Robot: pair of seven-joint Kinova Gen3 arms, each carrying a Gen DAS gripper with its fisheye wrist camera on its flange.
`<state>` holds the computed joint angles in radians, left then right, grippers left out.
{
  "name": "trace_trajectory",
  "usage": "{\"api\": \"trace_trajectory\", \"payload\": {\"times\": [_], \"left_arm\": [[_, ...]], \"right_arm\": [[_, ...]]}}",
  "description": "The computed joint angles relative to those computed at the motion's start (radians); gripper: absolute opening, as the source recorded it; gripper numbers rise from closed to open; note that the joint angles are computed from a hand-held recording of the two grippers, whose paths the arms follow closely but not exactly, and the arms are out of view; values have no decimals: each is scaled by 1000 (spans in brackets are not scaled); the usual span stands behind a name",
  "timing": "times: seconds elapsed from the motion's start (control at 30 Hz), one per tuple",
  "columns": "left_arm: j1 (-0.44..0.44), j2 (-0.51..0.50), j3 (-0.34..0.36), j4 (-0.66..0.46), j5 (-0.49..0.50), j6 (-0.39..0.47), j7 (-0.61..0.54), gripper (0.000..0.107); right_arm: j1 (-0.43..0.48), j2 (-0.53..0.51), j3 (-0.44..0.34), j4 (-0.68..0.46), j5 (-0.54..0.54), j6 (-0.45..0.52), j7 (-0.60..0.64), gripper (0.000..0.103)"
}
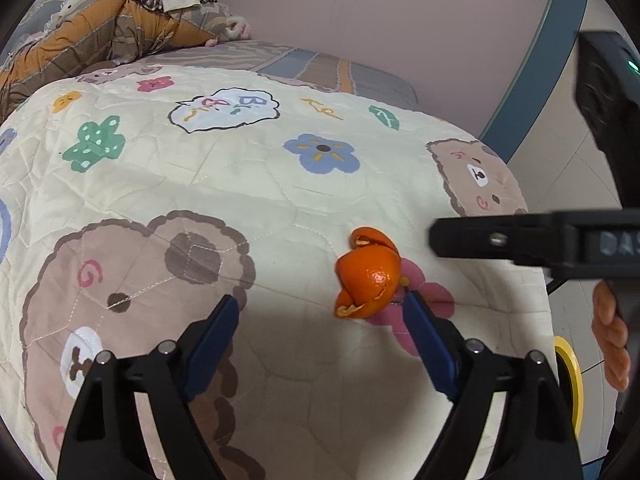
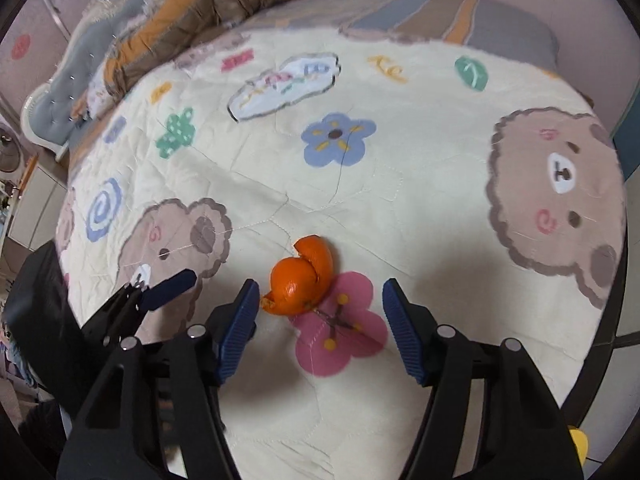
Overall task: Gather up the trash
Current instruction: 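Move the right tool to the orange peel on the bed and close on it, then carry the orange peel in the right tool over the yellow bin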
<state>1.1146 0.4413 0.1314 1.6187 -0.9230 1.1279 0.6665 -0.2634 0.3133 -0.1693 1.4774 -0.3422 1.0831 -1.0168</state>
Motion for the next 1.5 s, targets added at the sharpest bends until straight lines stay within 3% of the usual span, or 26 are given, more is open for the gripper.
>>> {"api": "trace_trajectory", "payload": {"times": [0.1,0.37,0.57,0.63,0.7,1.13,1.5], "left_arm": [[-13,-11,-7,26,-18,-53,30,71],[-43,-1,-21,43,-42,-152,49,47],[-45,6,-36,48,-85,-212,49,17],[-33,16,-41,35,-86,-196,38,14],[-22,17,-44,35,-97,-194,42,2],[33,-25,-6,46,-156,-149,87,0],[69,-13,30,-17,-158,-146,15,0]], "right_arm": [[-20,68,6,-77,5,72,-67,55],[-57,156,3,-143,46,106,-160,43],[-44,191,-5,-167,34,126,-183,34],[-29,193,-10,-164,17,127,-179,33],[-24,186,-11,-154,13,117,-174,30],[124,73,-17,-25,-152,76,-28,23],[263,0,33,56,-300,159,137,23]]}}
